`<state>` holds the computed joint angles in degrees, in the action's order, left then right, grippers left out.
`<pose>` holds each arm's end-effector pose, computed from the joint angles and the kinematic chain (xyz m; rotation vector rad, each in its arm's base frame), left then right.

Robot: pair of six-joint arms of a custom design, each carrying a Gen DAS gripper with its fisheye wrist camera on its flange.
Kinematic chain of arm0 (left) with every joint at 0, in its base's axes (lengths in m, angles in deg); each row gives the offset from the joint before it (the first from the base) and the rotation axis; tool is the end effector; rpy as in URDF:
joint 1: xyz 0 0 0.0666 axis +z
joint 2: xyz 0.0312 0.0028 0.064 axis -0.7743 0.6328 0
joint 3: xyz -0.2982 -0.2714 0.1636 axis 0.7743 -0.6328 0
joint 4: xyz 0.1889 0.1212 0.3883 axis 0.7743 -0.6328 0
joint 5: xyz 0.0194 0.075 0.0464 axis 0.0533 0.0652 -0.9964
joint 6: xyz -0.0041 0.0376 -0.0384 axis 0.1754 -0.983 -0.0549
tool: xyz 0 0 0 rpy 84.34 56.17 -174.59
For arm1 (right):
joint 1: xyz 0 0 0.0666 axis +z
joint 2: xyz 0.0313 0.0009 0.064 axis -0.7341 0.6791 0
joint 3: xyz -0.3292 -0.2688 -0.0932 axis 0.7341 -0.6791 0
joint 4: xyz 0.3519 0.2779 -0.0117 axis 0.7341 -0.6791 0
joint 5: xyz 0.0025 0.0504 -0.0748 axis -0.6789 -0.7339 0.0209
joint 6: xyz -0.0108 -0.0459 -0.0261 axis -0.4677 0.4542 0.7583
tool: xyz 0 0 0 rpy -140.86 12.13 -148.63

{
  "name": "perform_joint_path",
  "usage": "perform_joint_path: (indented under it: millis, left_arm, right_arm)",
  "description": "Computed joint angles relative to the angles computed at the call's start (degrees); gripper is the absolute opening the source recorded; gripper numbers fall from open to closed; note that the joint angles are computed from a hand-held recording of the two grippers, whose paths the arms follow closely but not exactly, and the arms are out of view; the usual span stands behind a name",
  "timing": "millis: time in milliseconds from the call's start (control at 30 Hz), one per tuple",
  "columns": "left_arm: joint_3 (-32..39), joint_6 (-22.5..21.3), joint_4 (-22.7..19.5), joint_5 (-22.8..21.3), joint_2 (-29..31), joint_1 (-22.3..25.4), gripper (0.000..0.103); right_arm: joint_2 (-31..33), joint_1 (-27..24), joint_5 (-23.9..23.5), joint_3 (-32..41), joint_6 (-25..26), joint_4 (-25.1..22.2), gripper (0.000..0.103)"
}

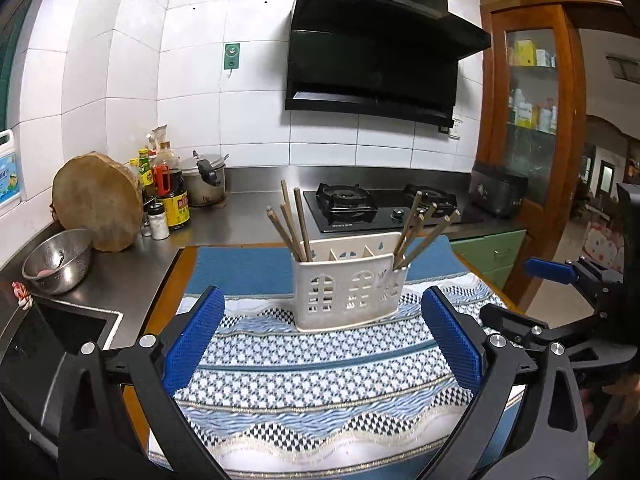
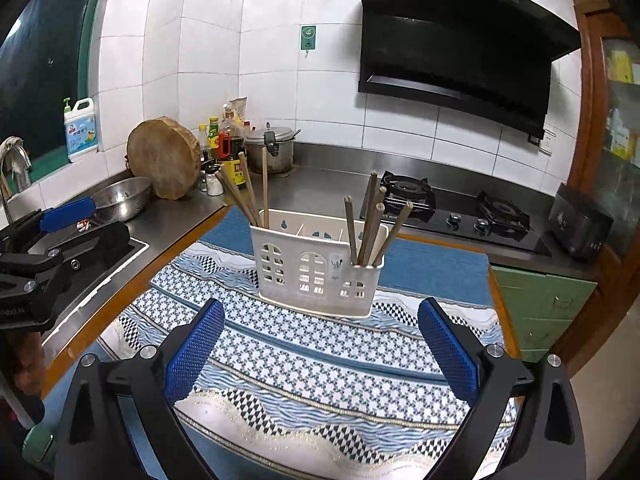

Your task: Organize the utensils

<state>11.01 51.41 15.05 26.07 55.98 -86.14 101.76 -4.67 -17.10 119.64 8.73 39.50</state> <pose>0.3799 -0.2532 0.6312 0.1115 1.9713 -0.1556 0.4004 0.3476 0.6270 -0.3289 2.0826 0.1231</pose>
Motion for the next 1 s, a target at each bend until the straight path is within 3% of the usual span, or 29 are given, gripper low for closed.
perform_joint_path:
  millis: [300, 567, 1000]
  left_arm:
    - [-5.7, 3.8, -0.4, -1.1, -4.0, -0.9, 0.098]
    - [-9.6, 6.1, -0.7, -3.4, -7.0, -1.7, 0.098]
    - [-13.4, 9.7, -1.1, -6.8, -10.5, -3.6, 0.098]
  right_arm:
    - [-3.8, 2.1, 2.5, -6.2, -3.9, 1.7, 0.095]
    - [-6.0, 5.2, 8.0, -10.3, -5.3, 2.4, 0.096]
    - [-8.8, 7.6, 10.0, -13.9, -10.8, 3.4, 0.096]
